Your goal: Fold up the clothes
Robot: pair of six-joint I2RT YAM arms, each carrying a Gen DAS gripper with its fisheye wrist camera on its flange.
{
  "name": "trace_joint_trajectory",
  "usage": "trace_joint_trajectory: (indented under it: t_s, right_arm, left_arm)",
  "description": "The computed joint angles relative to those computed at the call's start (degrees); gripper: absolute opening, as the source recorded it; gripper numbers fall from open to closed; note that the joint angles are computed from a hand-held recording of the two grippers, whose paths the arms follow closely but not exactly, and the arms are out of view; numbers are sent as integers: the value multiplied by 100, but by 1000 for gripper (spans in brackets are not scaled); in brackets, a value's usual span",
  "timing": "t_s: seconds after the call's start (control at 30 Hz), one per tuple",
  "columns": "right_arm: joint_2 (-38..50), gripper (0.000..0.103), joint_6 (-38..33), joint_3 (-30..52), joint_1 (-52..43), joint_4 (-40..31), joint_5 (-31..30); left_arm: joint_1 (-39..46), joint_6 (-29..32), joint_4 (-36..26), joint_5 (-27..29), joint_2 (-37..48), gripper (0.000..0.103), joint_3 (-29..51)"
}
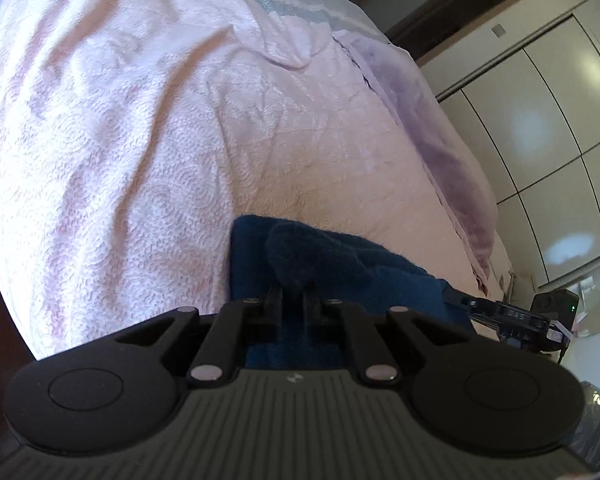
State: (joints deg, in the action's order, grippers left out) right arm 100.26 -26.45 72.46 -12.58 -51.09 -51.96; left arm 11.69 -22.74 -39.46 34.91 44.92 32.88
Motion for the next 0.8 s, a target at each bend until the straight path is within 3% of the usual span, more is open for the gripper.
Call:
trace_joint_trajectory:
  t_s: [0.07,0.27,0.33,0.37,0.53,0.63,0.8]
  right_arm:
    - [16,54,-93,46,-26,66,-18]
    - [334,54,-435,283,172,-221,-118]
    - [223,23,-608,111,244,-61,-92]
    - [190,14,-754,98,223,-115,-198]
    - [-578,12,-931,-270,104,169,-264]
    - [-800,12,-492,-345,181,520,-195]
    - [-336,9,751,-120,720,1246,520]
  left_arm:
    - [99,-2,-62,89,-36,7,-4]
    - [132,-57,-9,140,-52,7,-49]
    - [188,-34,-47,195,-147,7,-52]
    - [223,-31,-71,234,-221,6,-53]
    - [393,-98,-372,375,-883,6,17]
    - [488,-56,-423,330,-983,6,134]
    - [305,-244,216,-107,-306,6,117]
